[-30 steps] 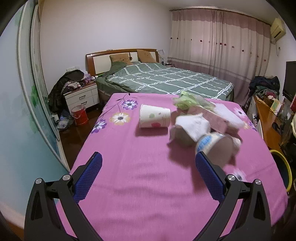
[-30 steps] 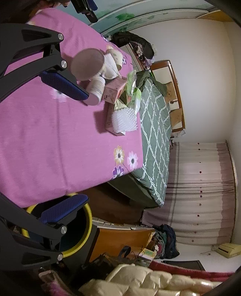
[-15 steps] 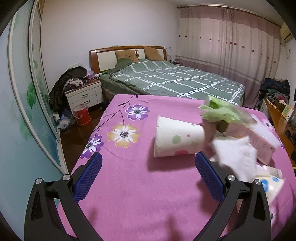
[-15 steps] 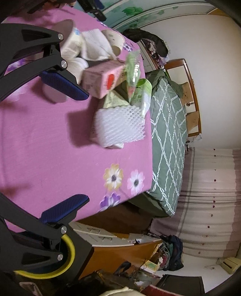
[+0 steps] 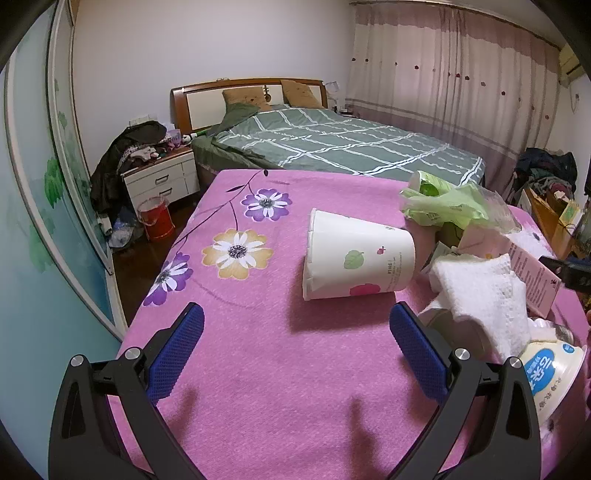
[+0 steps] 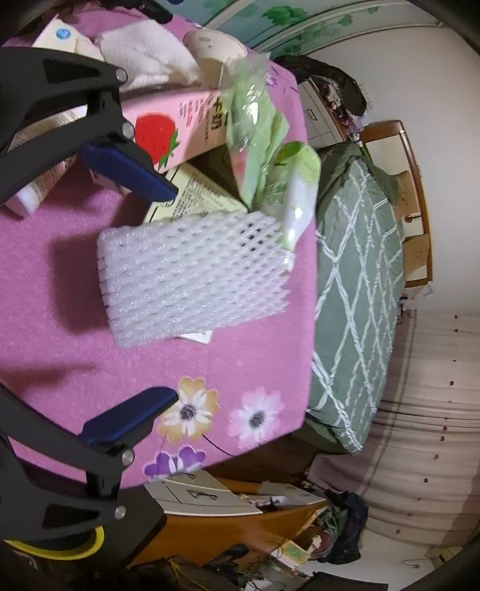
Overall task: Collect trash
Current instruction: 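Reach the right tool to the white foam net and grasp it, then carry the foam net over the yellow bin and open the right tool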
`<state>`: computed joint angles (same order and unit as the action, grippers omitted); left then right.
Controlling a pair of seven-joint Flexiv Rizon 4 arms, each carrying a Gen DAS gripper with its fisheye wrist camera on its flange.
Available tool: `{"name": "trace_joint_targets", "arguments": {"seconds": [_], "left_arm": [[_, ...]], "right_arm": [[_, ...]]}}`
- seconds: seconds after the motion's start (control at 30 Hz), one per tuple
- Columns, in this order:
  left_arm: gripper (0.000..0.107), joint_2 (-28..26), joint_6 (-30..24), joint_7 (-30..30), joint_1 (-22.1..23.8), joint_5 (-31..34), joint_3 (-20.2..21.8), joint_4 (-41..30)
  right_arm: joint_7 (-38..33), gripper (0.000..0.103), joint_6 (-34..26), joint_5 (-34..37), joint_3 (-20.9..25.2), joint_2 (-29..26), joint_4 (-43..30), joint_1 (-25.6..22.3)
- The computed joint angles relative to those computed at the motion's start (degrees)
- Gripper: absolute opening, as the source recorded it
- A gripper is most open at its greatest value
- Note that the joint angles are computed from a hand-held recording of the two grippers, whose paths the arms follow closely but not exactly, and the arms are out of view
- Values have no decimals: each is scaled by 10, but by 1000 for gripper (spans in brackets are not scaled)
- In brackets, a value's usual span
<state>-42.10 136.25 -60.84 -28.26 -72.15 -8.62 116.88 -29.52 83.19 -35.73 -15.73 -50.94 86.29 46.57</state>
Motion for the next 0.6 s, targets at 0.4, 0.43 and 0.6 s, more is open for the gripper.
{"name": "trace_joint_targets", "arguments": {"seconds": [0.4,0.43,0.6], "left_arm": [[99,7,-4,-21,-2,20,8,17],[99,6,-4,-22,-3,21,8,16],[99,11,-3,-21,-7,18,8,21]], "right_arm": [[-3,30,64,55,-6,10,30,1],[-7,30,68,61,-5,14,35,1],[-20,30,118,99,-45,52,103,39]]}}
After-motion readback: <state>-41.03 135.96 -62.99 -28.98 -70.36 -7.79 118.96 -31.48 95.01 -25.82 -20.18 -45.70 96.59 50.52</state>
